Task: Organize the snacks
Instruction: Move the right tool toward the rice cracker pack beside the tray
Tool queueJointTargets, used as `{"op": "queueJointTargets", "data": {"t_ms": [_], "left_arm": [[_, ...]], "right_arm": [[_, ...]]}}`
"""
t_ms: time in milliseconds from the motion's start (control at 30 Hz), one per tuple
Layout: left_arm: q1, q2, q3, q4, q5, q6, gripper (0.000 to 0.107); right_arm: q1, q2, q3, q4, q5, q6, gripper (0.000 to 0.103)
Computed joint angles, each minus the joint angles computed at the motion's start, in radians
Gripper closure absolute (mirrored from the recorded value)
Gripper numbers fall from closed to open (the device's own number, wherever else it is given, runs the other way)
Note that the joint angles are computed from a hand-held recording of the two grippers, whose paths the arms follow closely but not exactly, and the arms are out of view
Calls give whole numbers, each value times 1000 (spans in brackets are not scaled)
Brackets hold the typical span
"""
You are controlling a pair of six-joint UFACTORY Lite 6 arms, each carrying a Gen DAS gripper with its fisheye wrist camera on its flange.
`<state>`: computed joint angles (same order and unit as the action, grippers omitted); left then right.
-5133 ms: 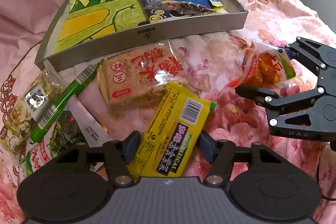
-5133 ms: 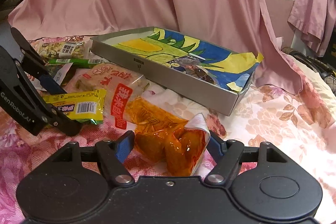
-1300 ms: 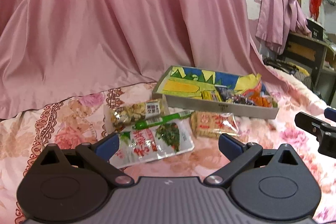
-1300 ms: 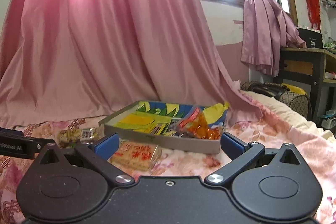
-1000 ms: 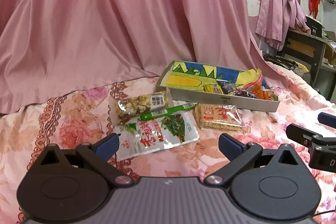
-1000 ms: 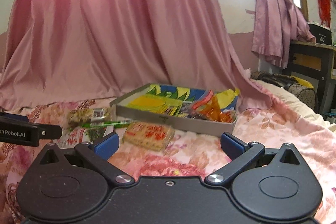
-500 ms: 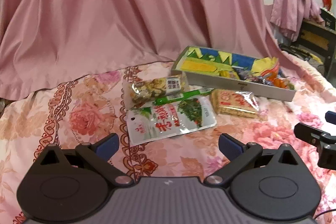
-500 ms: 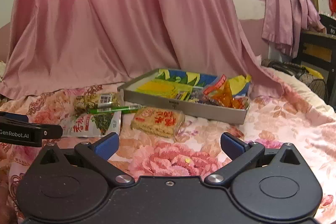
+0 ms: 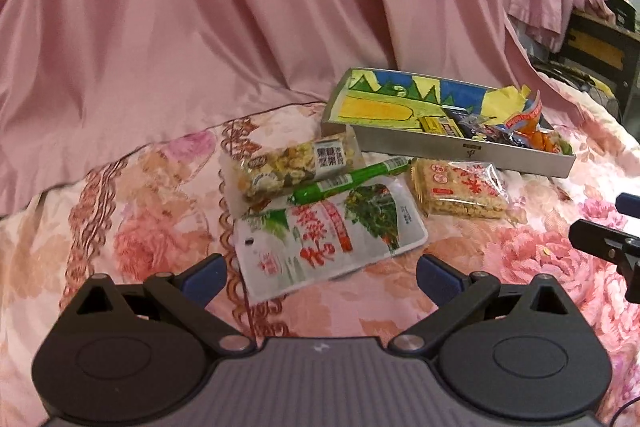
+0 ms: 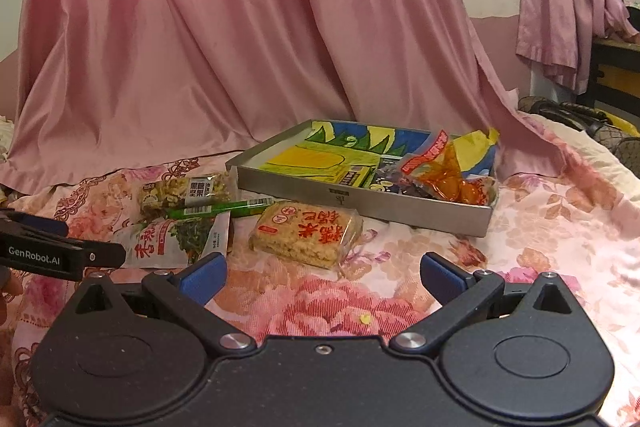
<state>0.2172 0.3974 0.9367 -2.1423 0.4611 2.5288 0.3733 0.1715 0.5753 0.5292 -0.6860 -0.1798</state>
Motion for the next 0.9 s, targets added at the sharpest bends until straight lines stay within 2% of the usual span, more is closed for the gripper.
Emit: {"op": "queueJointTargets", "data": {"t_ms": [167,367,500,633,800,900], "left_arm": [[-24,81,125,127,-13,-75,4],[-76,181,260,135,-65,-14,4],[-79,267,384,341,-61,-212,4],[-68,355,505,547,-19,-383,4],[-72,441,641,763,-1,-553,4],[-75,521,773,962,39,-749,4]], "right_arm": [[-70,79,76,-125,16,58,1],[-181,196,172,-350,33,207,1],[-259,274,269,-508,88,265,1],[-369,377,444,-920,188,483,1],[-436,549,707,-1443,257,944,1],[-449,624,824,-1626,273,1139,1]]}}
